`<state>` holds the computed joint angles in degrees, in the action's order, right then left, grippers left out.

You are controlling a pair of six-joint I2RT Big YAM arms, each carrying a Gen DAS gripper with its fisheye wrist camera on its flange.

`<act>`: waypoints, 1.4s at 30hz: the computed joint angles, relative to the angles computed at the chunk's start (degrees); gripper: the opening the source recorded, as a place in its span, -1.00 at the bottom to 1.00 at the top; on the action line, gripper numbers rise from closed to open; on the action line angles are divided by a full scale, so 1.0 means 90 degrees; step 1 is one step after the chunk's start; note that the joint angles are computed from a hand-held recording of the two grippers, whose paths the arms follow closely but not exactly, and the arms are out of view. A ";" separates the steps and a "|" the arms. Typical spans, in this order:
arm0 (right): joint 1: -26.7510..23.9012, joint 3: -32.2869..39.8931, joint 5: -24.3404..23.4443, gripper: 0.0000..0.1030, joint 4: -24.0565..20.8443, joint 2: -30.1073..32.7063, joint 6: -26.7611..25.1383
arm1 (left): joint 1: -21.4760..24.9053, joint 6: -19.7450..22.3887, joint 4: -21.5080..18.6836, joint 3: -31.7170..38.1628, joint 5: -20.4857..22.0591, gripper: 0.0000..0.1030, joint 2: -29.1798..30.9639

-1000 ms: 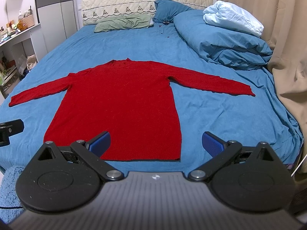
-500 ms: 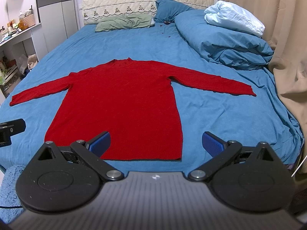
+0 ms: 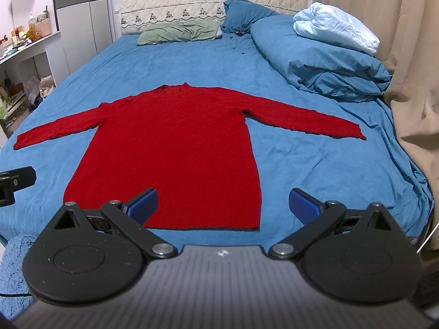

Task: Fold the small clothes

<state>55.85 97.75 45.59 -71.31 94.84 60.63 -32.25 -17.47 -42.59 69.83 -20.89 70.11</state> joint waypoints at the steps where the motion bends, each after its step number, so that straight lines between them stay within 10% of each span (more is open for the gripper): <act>1: 0.0000 0.0000 0.0000 1.00 0.0000 0.0000 0.0000 | 0.0002 0.0002 0.0002 -0.0002 0.0002 1.00 -0.0002; 26: -0.0025 0.0178 0.0322 1.00 -0.0077 -0.0143 0.0149 | -0.0094 0.0160 -0.0204 0.0621 -0.0285 1.00 0.0245; 36: -0.1355 -0.0069 0.0304 1.00 0.0338 -0.0615 -0.0249 | 0.0237 0.1222 -0.0123 0.3577 0.0492 1.00 0.2382; 42: -0.2676 -0.0684 -0.0561 1.00 0.1126 -0.0710 -0.0444 | 0.0236 0.1964 -0.1033 0.6583 0.0994 1.00 0.4667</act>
<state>31.77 91.59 40.54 -61.17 88.45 56.64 -30.12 0.21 -51.88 129.08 -11.94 112.11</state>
